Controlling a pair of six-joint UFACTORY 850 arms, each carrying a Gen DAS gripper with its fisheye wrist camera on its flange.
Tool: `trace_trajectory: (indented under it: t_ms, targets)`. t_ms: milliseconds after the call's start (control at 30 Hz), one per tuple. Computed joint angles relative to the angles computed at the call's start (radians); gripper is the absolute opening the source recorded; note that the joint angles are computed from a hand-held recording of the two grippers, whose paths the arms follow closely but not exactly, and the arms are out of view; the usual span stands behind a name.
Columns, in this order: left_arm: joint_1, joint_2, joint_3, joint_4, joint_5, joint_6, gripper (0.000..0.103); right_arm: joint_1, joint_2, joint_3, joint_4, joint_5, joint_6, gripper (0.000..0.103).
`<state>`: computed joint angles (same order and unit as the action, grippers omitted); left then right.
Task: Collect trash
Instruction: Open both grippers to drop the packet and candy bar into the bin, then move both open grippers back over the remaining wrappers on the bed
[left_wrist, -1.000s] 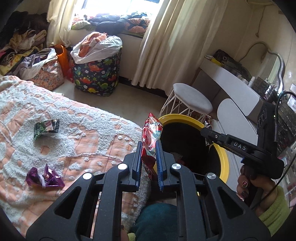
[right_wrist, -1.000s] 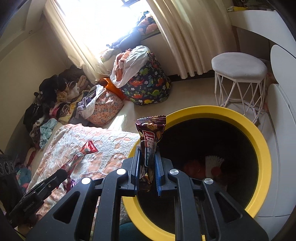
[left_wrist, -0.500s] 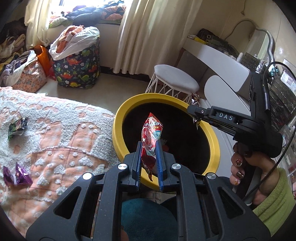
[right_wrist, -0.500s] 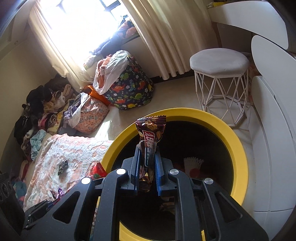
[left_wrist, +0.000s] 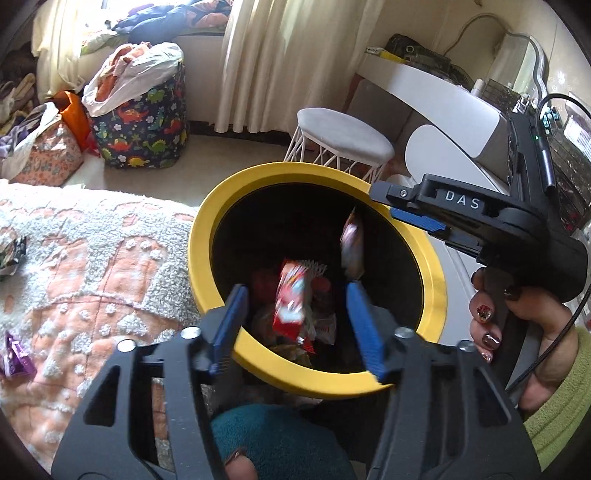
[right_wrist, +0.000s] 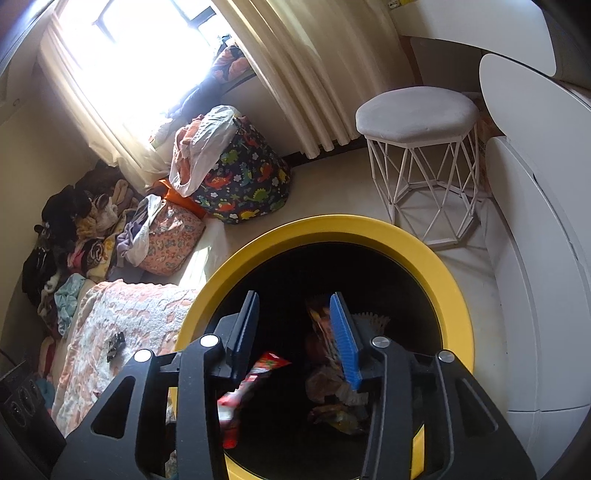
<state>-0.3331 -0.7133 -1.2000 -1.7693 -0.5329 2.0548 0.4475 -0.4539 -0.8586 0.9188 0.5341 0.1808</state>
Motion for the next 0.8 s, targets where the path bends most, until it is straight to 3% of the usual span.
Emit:
trace_trajectory:
  t_ms: [100, 167, 233, 367, 533, 800]
  targets:
    - [0.011, 0.014, 0.023, -0.107, 0.006, 0.082, 0.078, 0.000, -0.001, -0.001, -0.002, 0.006, -0.001, 0.048]
    - [0.021, 0.023, 0.033, -0.176, 0.006, 0.127, 0.080, 0.001, -0.003, -0.005, -0.011, 0.005, -0.001, 0.049]
    - [0.034, 0.033, 0.049, -0.265, 0.011, 0.193, 0.088, 0.005, -0.007, -0.012, -0.022, 0.004, 0.001, 0.052]
    - [0.062, 0.045, 0.065, -0.436, 0.025, 0.323, 0.090, 0.013, -0.018, -0.030, -0.090, 0.003, 0.037, 0.054]
    - [0.105, 0.046, 0.053, -0.532, 0.036, 0.370, 0.091, 0.038, -0.042, -0.080, -0.170, -0.009, 0.035, 0.055]
    - [0.194, 0.029, 0.009, -0.575, 0.048, 0.352, 0.091, 0.090, -0.110, -0.200, -0.300, -0.081, 0.035, 0.056]
